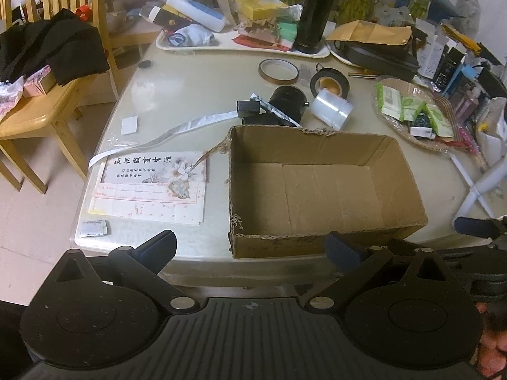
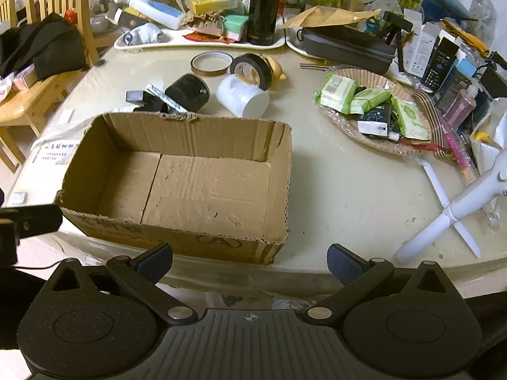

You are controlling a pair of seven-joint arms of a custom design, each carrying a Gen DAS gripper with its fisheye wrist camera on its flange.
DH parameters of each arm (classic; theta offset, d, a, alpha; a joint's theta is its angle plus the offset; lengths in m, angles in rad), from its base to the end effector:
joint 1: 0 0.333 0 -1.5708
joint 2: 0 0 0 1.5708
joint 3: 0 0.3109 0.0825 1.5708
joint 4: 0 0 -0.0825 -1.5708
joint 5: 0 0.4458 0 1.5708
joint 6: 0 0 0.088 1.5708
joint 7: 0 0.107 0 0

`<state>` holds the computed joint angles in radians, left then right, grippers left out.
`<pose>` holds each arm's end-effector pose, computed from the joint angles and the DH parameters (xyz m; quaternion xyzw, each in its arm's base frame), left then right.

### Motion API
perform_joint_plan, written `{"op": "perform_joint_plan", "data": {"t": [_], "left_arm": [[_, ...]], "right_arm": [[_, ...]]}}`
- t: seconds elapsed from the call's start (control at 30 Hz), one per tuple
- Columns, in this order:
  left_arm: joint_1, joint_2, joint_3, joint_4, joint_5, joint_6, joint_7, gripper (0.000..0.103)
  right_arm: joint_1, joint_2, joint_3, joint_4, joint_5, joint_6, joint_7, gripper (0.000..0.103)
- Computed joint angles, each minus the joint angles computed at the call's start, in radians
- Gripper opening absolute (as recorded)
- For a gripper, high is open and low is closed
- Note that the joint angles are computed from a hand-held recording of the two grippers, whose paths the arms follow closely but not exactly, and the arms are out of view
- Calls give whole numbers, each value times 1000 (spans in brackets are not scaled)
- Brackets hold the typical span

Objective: Organize rigid objects
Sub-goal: 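Move both tools over the table toward the cardboard box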

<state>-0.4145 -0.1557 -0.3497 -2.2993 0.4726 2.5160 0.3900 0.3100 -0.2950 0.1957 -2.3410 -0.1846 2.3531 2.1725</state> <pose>0.4103 -0.4011 0.4066 -0.7078 0.6572 -0.2041 0.1596 0.4724 0.2609 0.4458 -0.7008 0.6903 -0.1340 0.1201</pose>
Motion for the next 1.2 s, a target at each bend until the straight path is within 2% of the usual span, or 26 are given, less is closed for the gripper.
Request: {"op": "perform_joint_plan", "data": {"t": [0.4,0.7,0.83,0.97,1.2], "left_arm": [[-1,-2,-4,8,20,-16,-21,102],[-12,4,-6,32,9,-64,6,102],[-9,-14,-3,15,5,-40,-6,102],[-1,-20,-5,9,22,-15,-20,102],[15,-3,-18,37,114,-12,-88,102]], "right_arm": [[-1,-45,-9,-18,43,33,-30,103],[-1,-41,-19,-9,104,7,-80,103],[-3,-45,-29,-16,148,20,-84,103],[-23,-49,-18,-19,129,24,-38,103],[-28,-58,-21,-27,119,42,-38,103]]}}
